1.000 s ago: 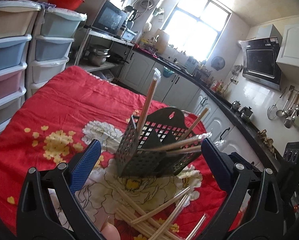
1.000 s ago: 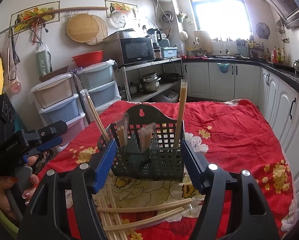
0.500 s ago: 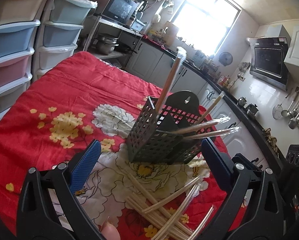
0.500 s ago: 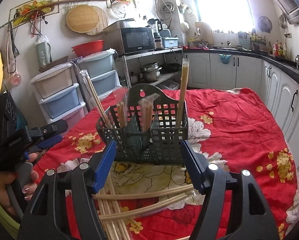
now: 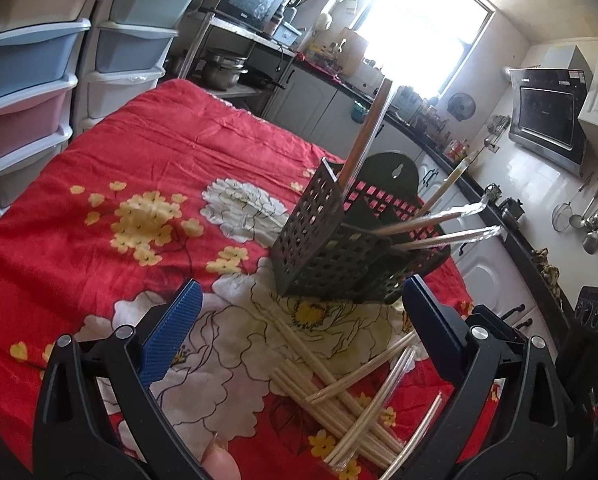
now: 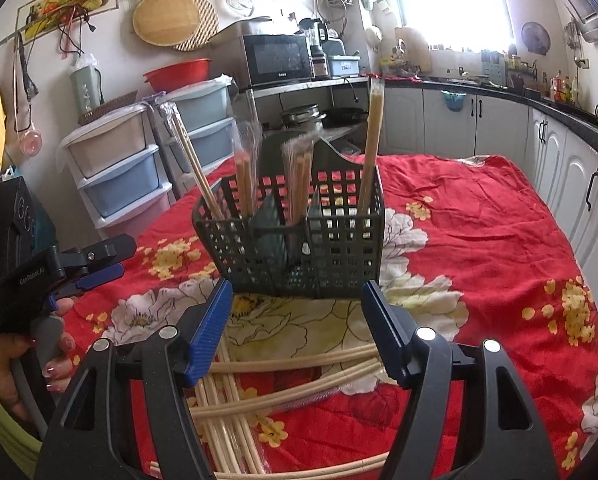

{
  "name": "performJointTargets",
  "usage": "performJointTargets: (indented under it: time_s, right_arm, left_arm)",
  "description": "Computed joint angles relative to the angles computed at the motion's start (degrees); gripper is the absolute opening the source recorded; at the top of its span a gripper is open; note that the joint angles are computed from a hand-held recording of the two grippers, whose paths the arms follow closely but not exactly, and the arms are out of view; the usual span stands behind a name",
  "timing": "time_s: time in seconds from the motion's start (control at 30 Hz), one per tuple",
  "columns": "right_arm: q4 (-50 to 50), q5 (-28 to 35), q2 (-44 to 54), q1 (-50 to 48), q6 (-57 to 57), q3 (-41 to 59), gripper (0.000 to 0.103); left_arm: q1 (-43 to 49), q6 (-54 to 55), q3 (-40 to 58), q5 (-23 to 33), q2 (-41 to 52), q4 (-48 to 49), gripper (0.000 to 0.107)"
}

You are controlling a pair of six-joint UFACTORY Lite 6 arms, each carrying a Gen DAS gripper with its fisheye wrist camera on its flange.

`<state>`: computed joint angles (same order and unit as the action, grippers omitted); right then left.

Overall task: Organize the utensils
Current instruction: 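Move both open grippers down toward the chopstick pairs on the cloth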

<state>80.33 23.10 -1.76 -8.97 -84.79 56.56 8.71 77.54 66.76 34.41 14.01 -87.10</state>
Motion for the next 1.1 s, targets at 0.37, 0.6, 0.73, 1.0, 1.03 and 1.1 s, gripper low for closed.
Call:
performJointTargets:
  time_s: [0.37,0.6,0.73,1.0,1.03,1.1]
  right_arm:
    - [-2.39,-1.34,1.12,0.36,1.50,-2.38,0.064]
    - [-6.82,-3.01,3.87,0.24,6.34,-2.09,0.064]
    - [-11.24,-4.29,6.04,0.33,11.35,-0.95,0.064]
    - [-13.16,-3.72,8.89,-0.38,13.86,0.35,0.064]
    - [-13.47,-3.81,9.06,-0.29,14.29,0.51,0.064]
    - [-14.24,-3.98,9.65,-0.24,15.21,0.93,0.064]
  left_arm:
    - [0.56,-1.18,-2.29,-0.96,1.06,4.06,0.092]
    - [0.71,-1.79,-3.55,-1.42,2.03,7.02,0.092]
    - [0.99,-3.64,-3.49,-0.30,3.26,9.13,0.087]
    - [2.28,-7.02,-2.03,3.31,6.49,12.41,0.052]
    - [2.24,-7.33,-1.77,3.83,6.82,12.60,0.048]
    - [2.26,-7.75,-1.27,4.97,7.55,13.01,0.039]
